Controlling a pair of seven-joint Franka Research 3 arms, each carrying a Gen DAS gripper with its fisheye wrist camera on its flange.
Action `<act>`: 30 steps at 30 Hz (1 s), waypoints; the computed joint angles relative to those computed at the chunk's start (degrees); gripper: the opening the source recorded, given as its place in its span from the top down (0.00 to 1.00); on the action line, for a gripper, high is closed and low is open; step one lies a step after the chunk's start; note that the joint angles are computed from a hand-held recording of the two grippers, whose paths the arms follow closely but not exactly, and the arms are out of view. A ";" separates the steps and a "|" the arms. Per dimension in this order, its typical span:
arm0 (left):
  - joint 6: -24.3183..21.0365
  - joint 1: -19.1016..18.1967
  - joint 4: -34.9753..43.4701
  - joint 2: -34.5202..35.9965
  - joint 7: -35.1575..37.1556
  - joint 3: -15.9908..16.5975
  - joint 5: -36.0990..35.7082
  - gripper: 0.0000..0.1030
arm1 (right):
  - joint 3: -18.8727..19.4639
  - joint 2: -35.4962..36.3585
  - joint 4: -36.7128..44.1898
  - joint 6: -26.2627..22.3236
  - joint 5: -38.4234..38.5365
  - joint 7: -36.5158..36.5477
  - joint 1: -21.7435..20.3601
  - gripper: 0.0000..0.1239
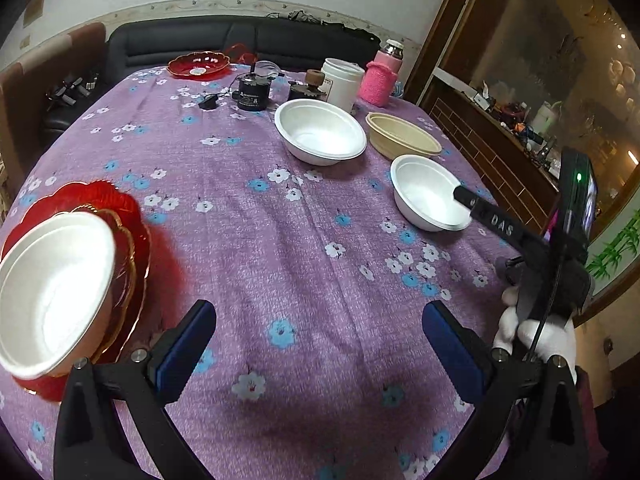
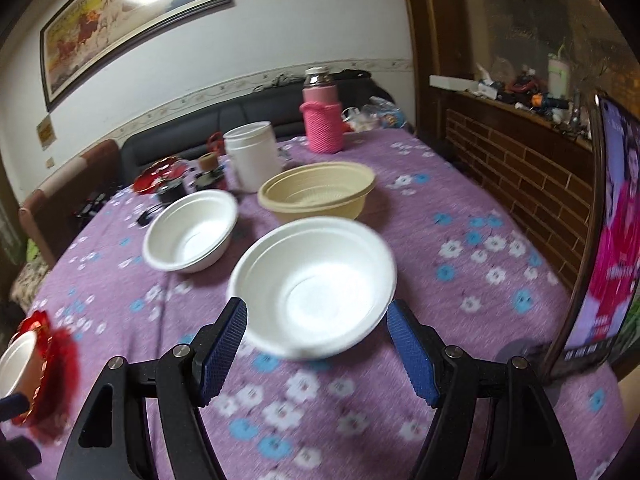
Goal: Organize plates and bowls
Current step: 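Grasp the rim of another white bowl with the right tool, then carry the white bowl and lower it into the bowl on the stack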
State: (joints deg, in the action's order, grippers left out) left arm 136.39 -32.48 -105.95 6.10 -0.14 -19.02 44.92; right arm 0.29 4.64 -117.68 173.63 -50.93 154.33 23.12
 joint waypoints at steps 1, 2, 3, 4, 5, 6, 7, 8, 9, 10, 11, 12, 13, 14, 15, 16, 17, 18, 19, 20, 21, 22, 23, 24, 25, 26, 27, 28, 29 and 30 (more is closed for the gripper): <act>0.11 0.16 0.57 0.51 0.49 0.09 -0.36 0.00 | -0.35 0.62 1.18 -0.96 -1.46 1.47 0.26 0.38; 0.21 0.27 1.10 0.92 0.98 0.21 -0.66 0.00 | -0.53 1.47 2.51 -1.72 -1.64 1.97 0.32 0.38; 0.18 0.37 1.68 1.29 1.58 0.36 -0.97 0.00 | -0.46 2.55 3.88 -2.21 0.03 0.92 0.14 0.38; -0.08 0.39 2.25 1.55 2.00 0.52 -1.06 0.00 | -0.60 3.39 4.93 -2.64 1.50 0.00 0.21 0.38; -0.35 0.33 2.78 1.78 2.07 0.71 -0.78 0.00 | -0.90 4.50 6.40 -3.38 2.98 -0.72 0.40 0.38; -0.52 0.27 3.24 1.95 1.95 0.91 -0.28 0.00 | -1.53 5.46 7.73 -4.08 3.74 -0.70 0.90 0.38; -0.65 0.18 3.67 2.13 1.69 1.11 0.39 0.00 | -2.24 6.36 8.88 -4.60 4.41 -0.59 1.36 0.38; -0.74 0.10 3.95 2.27 1.43 1.26 0.94 0.00 | -3.12 7.33 10.12 -5.16 4.82 -0.02 1.88 0.38; -0.87 0.02 4.28 2.49 1.16 1.38 1.38 0.00 | -4.08 7.97 10.76 -5.28 4.71 0.79 2.49 0.38; -0.82 0.01 4.58 2.78 1.07 1.47 1.49 0.00 | -5.02 8.44 11.21 -5.43 4.39 1.83 3.14 0.38; -0.53 0.06 4.85 3.14 1.15 1.58 1.43 0.00 | -6.10 8.86 11.42 -5.28 3.53 3.38 3.79 0.38; -0.18 0.13 5.23 3.66 1.45 1.69 1.25 0.00 | -7.11 9.22 11.42 -5.02 2.56 5.04 4.35 0.38; 0.00 0.16 5.68 4.27 1.82 1.84 1.07 0.00 | -7.23 9.68 11.33 -4.77 3.22 5.00 4.19 0.38; 0.14 0.15 6.01 4.75 2.01 2.03 0.93 0.00 | -6.36 10.24 11.30 -4.50 5.90 2.53 3.25 0.38; 0.74 0.25 6.25 5.36 2.02 2.28 0.63 0.00 | -5.16 10.81 11.33 -4.42 9.47 -0.98 2.21 0.38; 1.15 0.22 6.49 5.80 1.92 2.48 0.39 0.00 | -3.42 11.56 11.55 -4.52 13.89 -5.56 0.83 0.38; 1.79 0.33 6.68 6.31 1.98 2.70 -0.11 0.00 | -2.81 12.01 11.65 -4.30 16.24 -7.95 0.40 0.39; 2.26 0.42 7.05 6.96 2.17 2.88 -0.77 0.00 | -2.33 12.36 11.68 -3.89 18.23 -10.05 0.12 0.40; 2.69 0.46 7.42 7.55 2.44 3.04 -1.41 0.00 | -1.51 12.71 11.79 -3.44 20.52 -12.62 -0.41 0.42; 3.15 0.44 7.73 8.08 2.75 3.20 -1.92 0.00 | -0.58 13.02 11.88 -2.97 22.79 -15.25 -1.00 0.47; 3.64 0.39 8.07 8.64 3.04 3.40 -2.26 0.00 | -0.15 13.22 11.92 -2.62 24.43 -17.14 -1.12 0.54; 3.77 0.15 8.35 9.01 3.12 3.63 -2.28 0.00 | 0.73 13.47 12.06 -2.50 26.50 -19.63 -1.62 0.58; 3.89 0.00 8.59 9.33 3.33 3.83 -2.39 0.00 | 1.05 13.55 12.04 -2.57 28.02 -21.38 -1.67 0.65; 4.12 -0.03 8.92 9.78 3.58 4.03 -2.70 0.00 | 1.13 13.58 11.86 -2.47 29.27 -22.80 -1.48 0.71; 4.33 -0.10 9.09 10.06 3.63 4.22 -2.94 0.00 | 2.19 13.65 11.72 -2.31 31.50 -25.33 -2.15 0.73; 4.60 -0.12 9.16 10.27 3.63 4.43 -3.15 0.00 | 2.76 13.64 11.49 -2.12 33.30 -27.12 -2.43 0.75; 4.86 -0.06 9.31 10.53 3.60 4.66 -3.44 0.00 | 3.50 13.59 11.24 -1.85 35.21 -29.05 -2.85 0.75; 5.11 -0.03 9.39 10.67 3.48 4.89 -3.58 0.00 | 4.19 13.46 10.88 -1.39 37.01 -30.90 -3.27 0.75; 5.45 0.05 9.35 10.72 3.31 5.12 -3.65 0.00 | 4.49 13.44 10.72 -1.06 38.43 -32.31 -3.33 0.76; 5.73 0.11 9.32 10.75 2.91 5.39 -3.65 0.00 | 5.44 13.41 10.52 -0.69 40.30 -34.37 -3.90 0.78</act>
